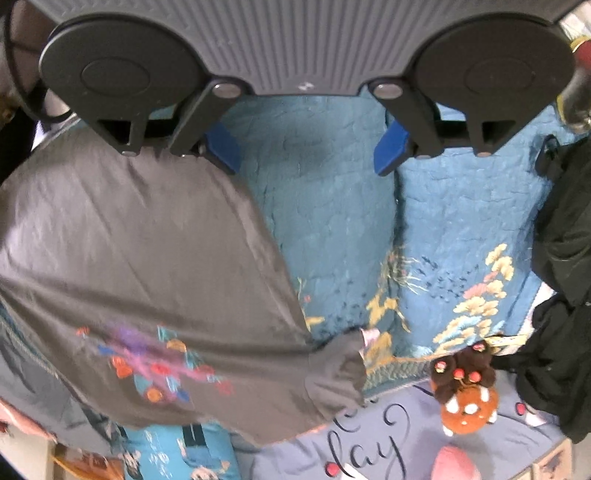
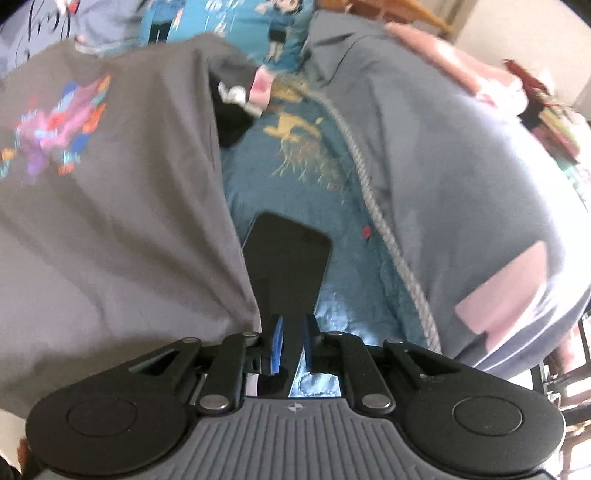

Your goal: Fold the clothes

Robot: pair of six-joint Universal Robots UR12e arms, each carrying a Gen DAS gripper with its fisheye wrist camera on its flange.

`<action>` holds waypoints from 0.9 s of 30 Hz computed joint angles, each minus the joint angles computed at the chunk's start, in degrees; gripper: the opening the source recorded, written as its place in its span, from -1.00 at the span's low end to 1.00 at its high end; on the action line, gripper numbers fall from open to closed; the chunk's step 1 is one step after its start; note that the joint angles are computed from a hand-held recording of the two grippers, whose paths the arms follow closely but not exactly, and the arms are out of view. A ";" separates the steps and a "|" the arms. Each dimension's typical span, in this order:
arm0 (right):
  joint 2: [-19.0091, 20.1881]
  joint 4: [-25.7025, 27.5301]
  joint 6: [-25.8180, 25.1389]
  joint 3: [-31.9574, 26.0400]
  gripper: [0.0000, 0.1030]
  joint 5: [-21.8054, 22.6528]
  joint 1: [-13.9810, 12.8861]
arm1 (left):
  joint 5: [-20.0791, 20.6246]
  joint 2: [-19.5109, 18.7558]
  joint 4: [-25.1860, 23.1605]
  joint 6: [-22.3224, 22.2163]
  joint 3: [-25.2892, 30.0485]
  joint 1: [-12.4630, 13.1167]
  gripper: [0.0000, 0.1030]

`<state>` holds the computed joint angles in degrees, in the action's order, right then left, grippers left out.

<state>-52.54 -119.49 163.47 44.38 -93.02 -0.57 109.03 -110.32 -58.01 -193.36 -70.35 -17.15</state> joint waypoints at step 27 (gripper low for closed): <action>-3.96 -4.46 -3.02 5.29 -0.56 14.72 2.05 | -32.72 -0.23 14.71 -13.15 -6.71 6.18 -0.96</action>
